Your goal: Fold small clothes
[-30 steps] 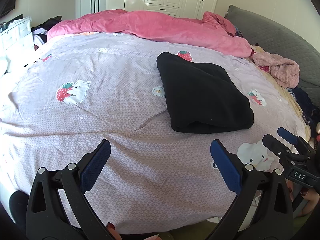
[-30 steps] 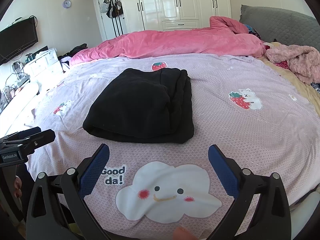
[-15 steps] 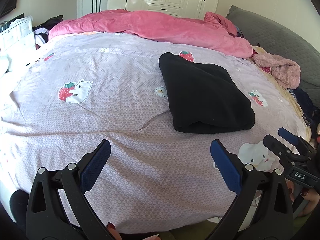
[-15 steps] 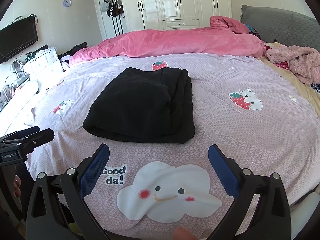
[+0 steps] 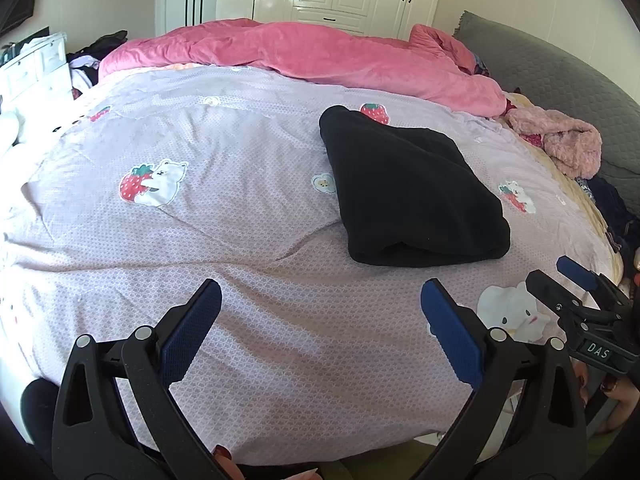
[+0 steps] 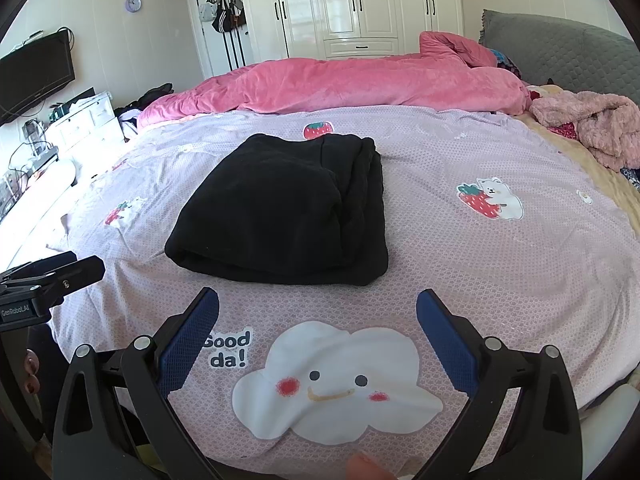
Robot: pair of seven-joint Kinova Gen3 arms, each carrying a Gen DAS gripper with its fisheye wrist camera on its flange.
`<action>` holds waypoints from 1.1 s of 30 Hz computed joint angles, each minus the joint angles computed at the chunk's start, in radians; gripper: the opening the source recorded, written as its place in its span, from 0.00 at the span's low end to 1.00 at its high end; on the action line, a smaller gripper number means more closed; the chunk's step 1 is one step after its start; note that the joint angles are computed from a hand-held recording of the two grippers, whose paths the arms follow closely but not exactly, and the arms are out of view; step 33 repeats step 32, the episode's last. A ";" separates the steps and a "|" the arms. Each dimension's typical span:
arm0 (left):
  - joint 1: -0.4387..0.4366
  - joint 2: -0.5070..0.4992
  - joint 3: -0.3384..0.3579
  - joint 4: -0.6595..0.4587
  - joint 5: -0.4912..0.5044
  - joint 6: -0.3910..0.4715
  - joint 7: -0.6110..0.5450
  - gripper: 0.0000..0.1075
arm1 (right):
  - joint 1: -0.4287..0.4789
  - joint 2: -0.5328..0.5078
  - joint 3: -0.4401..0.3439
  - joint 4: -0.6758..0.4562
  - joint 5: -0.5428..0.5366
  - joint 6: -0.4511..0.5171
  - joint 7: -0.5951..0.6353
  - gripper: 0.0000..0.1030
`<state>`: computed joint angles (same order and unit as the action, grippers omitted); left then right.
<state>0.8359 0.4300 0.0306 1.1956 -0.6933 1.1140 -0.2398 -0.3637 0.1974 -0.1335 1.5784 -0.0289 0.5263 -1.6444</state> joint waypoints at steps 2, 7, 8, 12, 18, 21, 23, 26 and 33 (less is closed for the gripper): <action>0.002 -0.001 0.000 0.002 -0.003 0.000 0.001 0.87 | 0.000 -0.001 0.002 0.002 0.002 0.001 -0.002 0.96; 0.002 -0.001 0.003 -0.001 -0.003 0.005 -0.006 0.87 | -0.001 -0.002 -0.002 0.004 0.020 0.007 -0.024 0.96; 0.001 -0.003 0.004 0.002 -0.004 -0.001 -0.008 0.87 | 0.019 -0.002 -0.028 0.004 0.040 0.007 -0.043 0.96; -0.011 -0.015 0.010 0.021 0.010 -0.031 -0.013 0.87 | 0.136 0.008 -0.180 -0.004 0.146 0.021 -0.138 0.96; -0.020 -0.012 0.012 0.001 0.048 0.024 -0.040 0.87 | 0.161 0.005 -0.237 -0.012 0.353 0.071 -0.369 0.96; -0.044 -0.065 0.009 0.084 0.051 -0.041 0.005 0.87 | 0.051 -0.011 -0.098 0.005 0.418 0.081 -0.491 0.96; -0.067 -0.095 0.004 0.129 0.039 -0.050 0.030 0.87 | 0.004 -0.020 -0.005 0.013 0.458 0.120 -0.572 0.96; -0.124 -0.123 0.002 0.170 0.040 -0.014 0.053 0.87 | -0.040 -0.037 0.134 0.042 0.494 0.161 -0.694 0.96; -0.333 -0.197 -0.032 0.299 0.065 0.046 0.046 0.87 | -0.013 -0.017 0.412 0.093 0.533 0.320 -0.938 0.96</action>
